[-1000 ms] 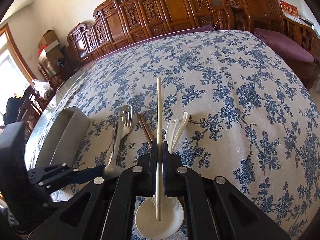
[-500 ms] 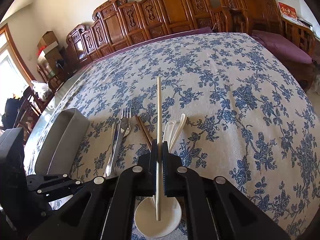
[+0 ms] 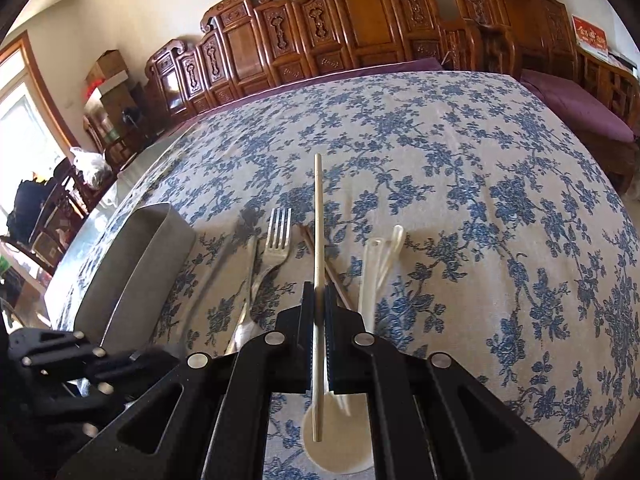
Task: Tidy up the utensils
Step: 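Grasp a metal fork with the left tool while the right tool holds the chopstick, then lower the metal fork into the tray with the left tool while the right tool carries the chopstick over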
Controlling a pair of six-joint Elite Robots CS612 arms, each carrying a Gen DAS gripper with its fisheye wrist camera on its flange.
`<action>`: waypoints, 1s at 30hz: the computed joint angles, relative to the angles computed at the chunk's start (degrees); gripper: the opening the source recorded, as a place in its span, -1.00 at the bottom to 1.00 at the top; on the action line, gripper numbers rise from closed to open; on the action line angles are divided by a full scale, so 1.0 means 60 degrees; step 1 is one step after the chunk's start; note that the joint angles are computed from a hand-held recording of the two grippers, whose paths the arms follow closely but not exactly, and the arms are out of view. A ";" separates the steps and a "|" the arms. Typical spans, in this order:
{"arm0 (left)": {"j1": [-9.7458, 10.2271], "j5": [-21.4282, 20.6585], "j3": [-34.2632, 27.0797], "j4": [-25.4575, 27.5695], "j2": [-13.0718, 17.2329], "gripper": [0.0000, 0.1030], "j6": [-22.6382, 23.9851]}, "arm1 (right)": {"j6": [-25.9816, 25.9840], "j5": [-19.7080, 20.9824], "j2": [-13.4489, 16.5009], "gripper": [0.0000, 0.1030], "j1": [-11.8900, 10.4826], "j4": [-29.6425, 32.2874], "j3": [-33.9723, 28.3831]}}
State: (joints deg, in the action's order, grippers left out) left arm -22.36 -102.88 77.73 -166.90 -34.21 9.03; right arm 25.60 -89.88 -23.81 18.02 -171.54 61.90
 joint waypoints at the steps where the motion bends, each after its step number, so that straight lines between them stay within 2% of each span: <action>1: 0.0034 0.0003 0.0036 -0.0061 -0.0038 -0.95 -0.0013 | -0.0011 0.0024 0.0014 -0.89 0.0012 0.0015 -0.0042; 8: 0.0276 0.0109 0.0182 -0.0432 -0.0223 -0.94 -0.0024 | -0.0262 0.0232 0.0218 -0.89 0.0198 0.0229 -0.0537; 20: 0.0818 -0.0017 0.0219 -0.0880 -0.0239 -0.94 -0.0080 | -0.0745 0.0490 0.0574 -0.88 0.0393 0.0763 -0.1381; 25: 0.1000 0.0137 -0.0006 -0.0675 -0.0032 -0.94 -0.0289 | -0.0860 0.0445 0.0730 -0.88 0.0466 0.1090 -0.1684; 30: 0.1178 -0.0090 -0.0335 0.0053 0.0176 -0.94 -0.0460 | -0.0981 0.0438 0.0810 -0.88 0.0511 0.1367 -0.1845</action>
